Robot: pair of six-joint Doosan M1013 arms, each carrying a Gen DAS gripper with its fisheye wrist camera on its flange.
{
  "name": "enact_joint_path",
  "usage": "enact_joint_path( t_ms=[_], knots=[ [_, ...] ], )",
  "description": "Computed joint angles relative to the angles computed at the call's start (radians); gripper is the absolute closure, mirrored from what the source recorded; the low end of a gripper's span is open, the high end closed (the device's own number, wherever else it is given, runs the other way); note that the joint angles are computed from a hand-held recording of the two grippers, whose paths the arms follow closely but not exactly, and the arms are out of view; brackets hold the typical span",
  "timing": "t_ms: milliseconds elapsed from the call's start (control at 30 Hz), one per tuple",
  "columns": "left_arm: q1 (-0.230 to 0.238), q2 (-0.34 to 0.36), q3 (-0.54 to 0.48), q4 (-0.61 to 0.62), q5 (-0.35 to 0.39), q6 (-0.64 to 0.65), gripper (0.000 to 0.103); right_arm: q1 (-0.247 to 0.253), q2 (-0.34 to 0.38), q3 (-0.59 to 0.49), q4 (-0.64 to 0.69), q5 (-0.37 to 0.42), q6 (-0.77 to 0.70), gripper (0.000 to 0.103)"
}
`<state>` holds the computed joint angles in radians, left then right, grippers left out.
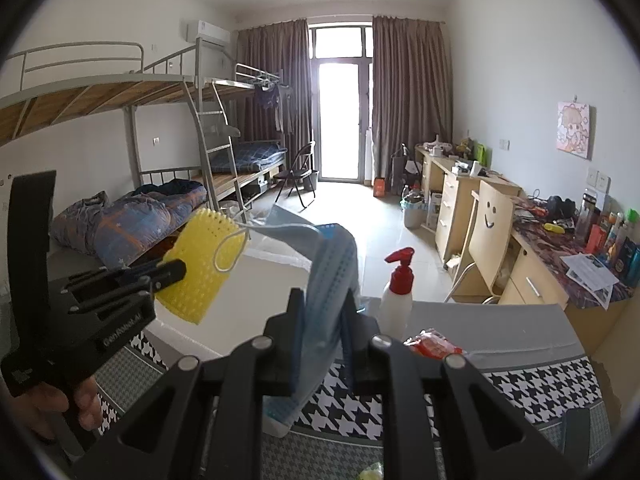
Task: Organize soft objects
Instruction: 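Lift and carry the mask and foam net with both tools over the white foam box, then open the left tool to drop the foam net into the box while the right tool drops the mask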
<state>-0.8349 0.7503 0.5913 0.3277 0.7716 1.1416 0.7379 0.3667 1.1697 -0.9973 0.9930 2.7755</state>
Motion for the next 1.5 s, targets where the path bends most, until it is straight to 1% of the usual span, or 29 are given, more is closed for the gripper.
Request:
enact_joint_path(
  t_ms=[67, 100, 133, 167, 200, 233, 367, 400, 433, 533, 633, 800, 900, 1000, 1267, 1333, 1400, 1433, 1500],
  knots=[
    [0.004, 0.019, -0.036, -0.033, 0.035, 0.036, 0.088, -0.003, 0.005, -0.007, 0.006, 0.004, -0.010, 0.083],
    [0.007, 0.025, -0.045, -0.046, 0.046, 0.046, 0.081, -0.005, 0.008, -0.011, 0.009, 0.007, -0.014, 0.083],
    [0.009, 0.027, -0.049, -0.056, 0.053, 0.049, 0.068, -0.007, 0.010, -0.016, 0.013, 0.009, -0.019, 0.083],
    [0.010, 0.027, -0.047, -0.052, 0.054, 0.042, 0.061, -0.009, 0.013, -0.021, 0.019, 0.011, -0.024, 0.083],
    [0.010, 0.027, -0.048, -0.041, 0.055, 0.032, 0.044, -0.011, 0.016, -0.024, 0.021, 0.013, -0.026, 0.083],
    [0.010, 0.023, -0.038, -0.022, 0.050, 0.017, 0.031, -0.013, 0.017, -0.027, 0.023, 0.015, -0.030, 0.083],
    [0.009, -0.013, 0.028, 0.052, -0.009, -0.065, 0.018, -0.018, 0.026, -0.043, 0.035, 0.015, -0.047, 0.083],
    [0.010, -0.028, 0.054, 0.070, -0.030, -0.090, 0.010, -0.020, 0.029, -0.048, 0.038, 0.014, -0.052, 0.083],
    [0.009, -0.037, 0.072, 0.094, -0.044, -0.114, 0.005, -0.022, 0.032, -0.054, 0.043, 0.011, -0.061, 0.083],
    [0.006, -0.061, 0.119, 0.176, -0.072, -0.184, 0.003, -0.026, 0.040, -0.067, 0.062, -0.007, -0.084, 0.083],
    [0.007, -0.085, 0.164, 0.215, -0.100, -0.231, 0.001, -0.032, 0.046, -0.077, 0.087, -0.024, -0.105, 0.083],
    [0.005, -0.106, 0.207, 0.300, -0.099, -0.306, 0.001, -0.040, 0.067, -0.110, 0.145, -0.048, -0.157, 0.083],
    [0.012, -0.114, 0.222, 0.281, -0.102, -0.299, 0.001, -0.044, 0.079, -0.128, 0.173, -0.053, -0.186, 0.083],
    [0.013, -0.123, 0.244, 0.321, -0.102, -0.333, 0.001, -0.048, 0.091, -0.143, 0.202, -0.053, -0.216, 0.083],
    [0.016, -0.144, 0.281, 0.349, -0.125, -0.357, 0.001, -0.066, 0.115, -0.174, 0.301, -0.043, -0.279, 0.082],
    [0.018, -0.146, 0.288, 0.342, -0.132, -0.357, 0.001, -0.068, 0.122, -0.184, 0.314, -0.032, -0.291, 0.078],
    [0.019, -0.147, 0.292, 0.335, -0.131, -0.349, 0.001, -0.068, 0.125, -0.186, 0.314, -0.026, -0.292, 0.066],
    [0.019, -0.147, 0.292, 0.339, -0.128, -0.352, 0.001, -0.070, 0.125, -0.184, 0.324, -0.030, -0.292, 0.062],
    [0.020, -0.148, 0.294, 0.334, -0.127, -0.351, 0.001, -0.073, 0.126, -0.186, 0.340, -0.031, -0.302, 0.047]
  ],
)
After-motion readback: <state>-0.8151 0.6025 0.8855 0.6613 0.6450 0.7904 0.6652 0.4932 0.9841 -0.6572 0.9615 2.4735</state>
